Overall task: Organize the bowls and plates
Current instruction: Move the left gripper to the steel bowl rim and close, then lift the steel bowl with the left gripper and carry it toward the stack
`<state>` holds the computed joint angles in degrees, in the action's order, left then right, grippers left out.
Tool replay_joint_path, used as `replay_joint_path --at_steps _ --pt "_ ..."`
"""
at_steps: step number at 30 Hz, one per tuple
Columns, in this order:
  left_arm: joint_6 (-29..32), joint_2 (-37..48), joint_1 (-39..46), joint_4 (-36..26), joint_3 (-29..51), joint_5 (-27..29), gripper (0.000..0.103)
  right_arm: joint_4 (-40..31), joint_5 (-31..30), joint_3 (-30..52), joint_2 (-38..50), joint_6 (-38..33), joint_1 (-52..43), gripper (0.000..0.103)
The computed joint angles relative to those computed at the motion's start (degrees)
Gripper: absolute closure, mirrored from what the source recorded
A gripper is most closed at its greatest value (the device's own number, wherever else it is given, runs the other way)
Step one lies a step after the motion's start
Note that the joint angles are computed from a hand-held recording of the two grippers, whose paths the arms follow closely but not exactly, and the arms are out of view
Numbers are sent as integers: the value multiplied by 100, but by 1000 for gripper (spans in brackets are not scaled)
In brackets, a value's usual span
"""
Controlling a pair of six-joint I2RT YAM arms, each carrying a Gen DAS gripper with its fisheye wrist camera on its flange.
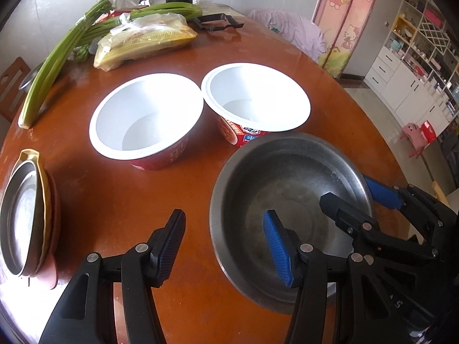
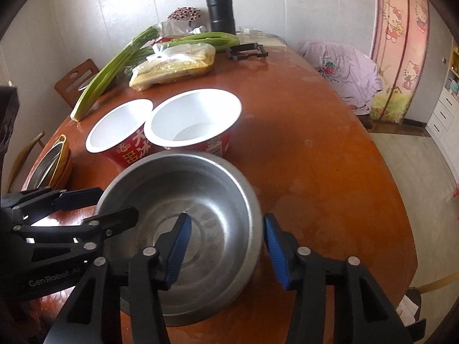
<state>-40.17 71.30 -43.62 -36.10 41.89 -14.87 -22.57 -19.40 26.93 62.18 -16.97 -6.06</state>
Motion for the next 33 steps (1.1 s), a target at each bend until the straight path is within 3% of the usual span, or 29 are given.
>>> replay_joint_path --at_steps 9,19,33 --pt "199 355 100 205 87 217 66 251 228 -22 202 58 254 55" --pt "121 95 108 -7 -15 185 64 -96 29 -14 -34 41 257 54" --pt "-169 -917 -56 -750 -295 -102 63 -661 285 -126 -999 467 1025 54"
